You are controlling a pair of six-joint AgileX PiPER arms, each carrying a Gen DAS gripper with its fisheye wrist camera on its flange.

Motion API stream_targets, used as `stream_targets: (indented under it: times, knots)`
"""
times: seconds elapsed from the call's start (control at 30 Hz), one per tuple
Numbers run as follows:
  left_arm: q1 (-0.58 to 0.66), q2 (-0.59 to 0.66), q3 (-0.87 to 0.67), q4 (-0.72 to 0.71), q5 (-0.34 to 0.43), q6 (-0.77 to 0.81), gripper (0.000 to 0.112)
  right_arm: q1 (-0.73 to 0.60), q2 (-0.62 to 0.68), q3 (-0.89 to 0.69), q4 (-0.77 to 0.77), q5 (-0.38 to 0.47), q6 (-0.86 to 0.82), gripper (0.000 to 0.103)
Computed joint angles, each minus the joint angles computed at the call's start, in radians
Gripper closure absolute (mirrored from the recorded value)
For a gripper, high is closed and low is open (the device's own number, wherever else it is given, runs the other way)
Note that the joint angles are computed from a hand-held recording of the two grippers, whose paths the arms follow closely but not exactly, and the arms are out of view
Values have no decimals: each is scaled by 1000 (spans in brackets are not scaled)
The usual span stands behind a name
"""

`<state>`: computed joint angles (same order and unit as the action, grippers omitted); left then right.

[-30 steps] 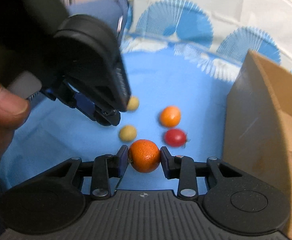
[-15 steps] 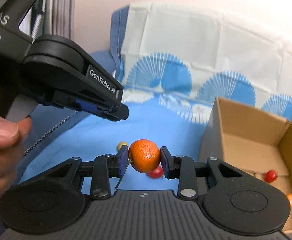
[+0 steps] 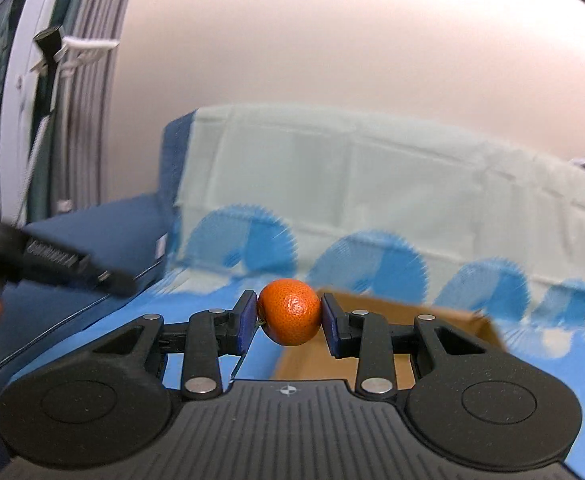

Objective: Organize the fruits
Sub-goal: 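Lift the mandarin and plum and carry both above the box, then open both grippers to drop the mandarin and plum into the box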

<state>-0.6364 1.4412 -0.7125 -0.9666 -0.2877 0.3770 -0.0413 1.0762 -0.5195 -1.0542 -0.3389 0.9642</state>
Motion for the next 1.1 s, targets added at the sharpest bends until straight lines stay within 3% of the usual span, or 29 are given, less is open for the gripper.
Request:
stream_targets:
  times: [0.07, 0.2, 0.27, 0.37, 0.57, 0.93, 1.1]
  knots:
    - [-3, 14, -5, 59, -1, -56, 85, -116, 27, -15, -75, -77, 2, 67]
    - [-12, 46, -29, 79, 2, -52, 85, -305, 107, 2, -67, -185, -73, 67]
    - [-12, 62, -38, 104, 0, -65, 85, -329, 146, -13, -78, -149, -30, 67]
    - [-15, 84, -50, 102, -10, -62, 85, -384, 177, -9, -36, -199, -67, 67]
    - [-48, 102, -35, 192, -89, -180, 85, -401, 215, -4, 30, -191, -162, 67]
    - [-217, 204, -114, -48, -236, 158, 85, -415, 275, -36, 106, -133, -177, 67]
    - [-280, 248, -142, -88, -289, 201, 85, -392, 277, -34, 140, -117, -208, 67]
